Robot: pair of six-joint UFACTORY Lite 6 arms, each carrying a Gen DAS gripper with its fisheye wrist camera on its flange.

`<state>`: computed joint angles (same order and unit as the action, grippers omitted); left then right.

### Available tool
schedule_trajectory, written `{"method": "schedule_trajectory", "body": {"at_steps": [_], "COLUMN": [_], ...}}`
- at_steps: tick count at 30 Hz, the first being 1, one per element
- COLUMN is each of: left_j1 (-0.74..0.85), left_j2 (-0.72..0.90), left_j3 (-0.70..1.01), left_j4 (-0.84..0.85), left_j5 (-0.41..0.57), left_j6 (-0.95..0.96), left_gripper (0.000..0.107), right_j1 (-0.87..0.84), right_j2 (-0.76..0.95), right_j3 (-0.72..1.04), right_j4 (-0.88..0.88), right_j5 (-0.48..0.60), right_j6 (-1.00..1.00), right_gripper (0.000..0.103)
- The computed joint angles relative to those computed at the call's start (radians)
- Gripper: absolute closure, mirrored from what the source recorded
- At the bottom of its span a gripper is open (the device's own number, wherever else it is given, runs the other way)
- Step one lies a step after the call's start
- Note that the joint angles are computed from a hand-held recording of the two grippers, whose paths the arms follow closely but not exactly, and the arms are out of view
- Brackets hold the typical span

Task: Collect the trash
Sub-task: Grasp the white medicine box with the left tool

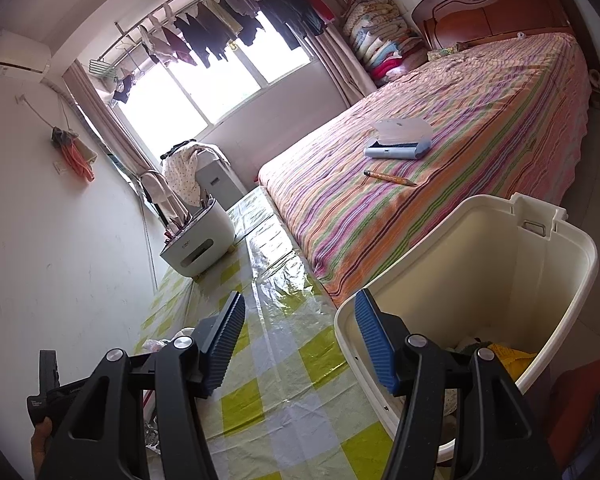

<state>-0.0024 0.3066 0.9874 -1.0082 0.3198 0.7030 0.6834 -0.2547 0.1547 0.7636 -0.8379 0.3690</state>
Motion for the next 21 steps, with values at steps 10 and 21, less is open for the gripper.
{"method": "schedule_trajectory", "body": {"at_steps": [10,21], "left_j1": [-0.051,-0.066], "left_j2": [0.087,0.104], "left_j3": [0.07,0.052], "left_j4": [-0.014,-0.193], "left_j5": [0.006,0.02], "left_j6": [0.07,0.258], "left_gripper": [0.027,0.067], "right_j1": [-0.009,0.008], "right_j2": [0.026,0.048], "right_j3": [0.016,0.029], "right_j4": [-0.031,-0.041], "right_j5": [0.011,0.01], "right_j6": [0.016,0.022], "right_gripper": [0.047,0.047]}}
